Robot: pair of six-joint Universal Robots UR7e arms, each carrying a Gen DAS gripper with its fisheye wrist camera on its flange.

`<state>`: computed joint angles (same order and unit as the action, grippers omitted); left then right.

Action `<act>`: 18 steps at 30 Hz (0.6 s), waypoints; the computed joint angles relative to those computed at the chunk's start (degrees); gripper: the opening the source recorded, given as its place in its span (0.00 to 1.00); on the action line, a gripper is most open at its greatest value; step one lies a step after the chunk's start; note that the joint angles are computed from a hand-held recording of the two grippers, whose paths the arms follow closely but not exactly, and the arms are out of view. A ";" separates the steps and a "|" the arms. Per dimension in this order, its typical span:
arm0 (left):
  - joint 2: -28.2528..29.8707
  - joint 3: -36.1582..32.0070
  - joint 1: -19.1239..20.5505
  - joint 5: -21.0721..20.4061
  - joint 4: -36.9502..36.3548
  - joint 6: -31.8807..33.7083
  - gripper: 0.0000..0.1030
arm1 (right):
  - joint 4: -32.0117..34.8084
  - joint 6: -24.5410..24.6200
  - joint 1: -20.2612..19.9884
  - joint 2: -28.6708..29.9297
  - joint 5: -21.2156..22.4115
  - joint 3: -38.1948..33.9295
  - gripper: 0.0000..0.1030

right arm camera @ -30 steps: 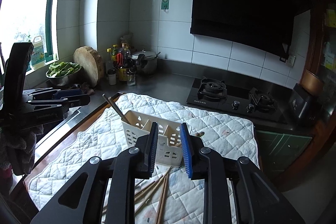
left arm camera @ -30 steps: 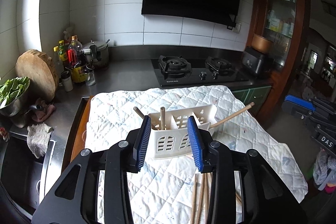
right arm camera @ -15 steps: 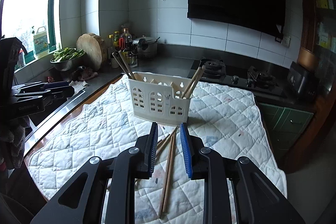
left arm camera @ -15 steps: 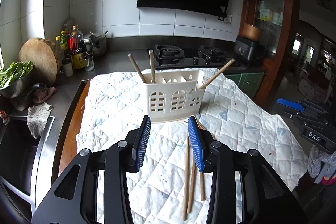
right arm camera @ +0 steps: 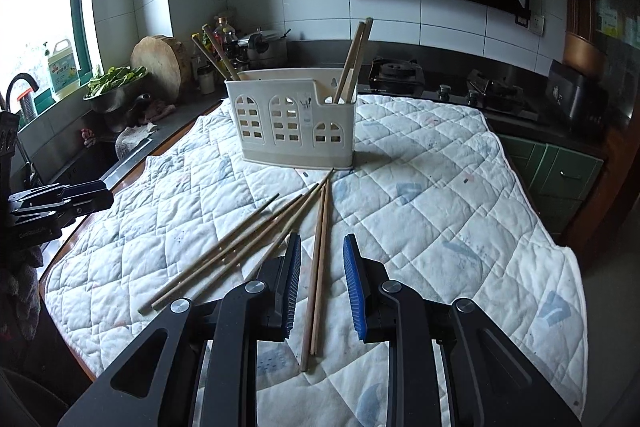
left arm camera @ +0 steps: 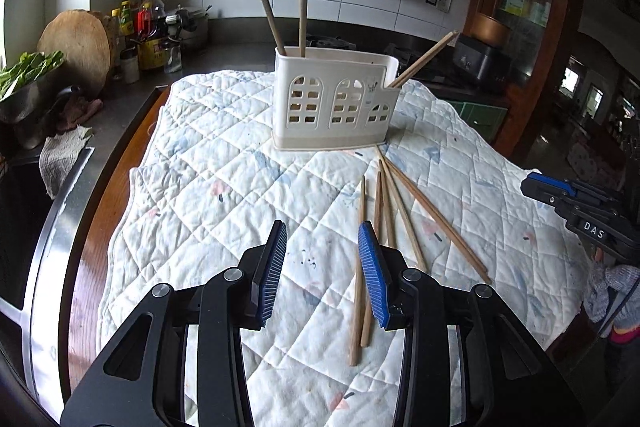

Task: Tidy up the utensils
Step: 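Move both tools back down toward the remaining chopsticks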

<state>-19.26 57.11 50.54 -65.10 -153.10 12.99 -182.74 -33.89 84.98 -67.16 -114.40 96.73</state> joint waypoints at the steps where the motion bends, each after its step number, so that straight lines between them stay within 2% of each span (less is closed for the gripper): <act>1: -0.09 0.38 0.15 0.05 0.04 -0.34 0.37 | 0.42 0.15 -0.21 0.13 -0.05 -0.03 0.21; 18: -0.42 3.82 1.63 -1.73 3.19 -3.20 0.37 | 8.72 5.31 -4.42 2.77 -0.32 -1.67 0.20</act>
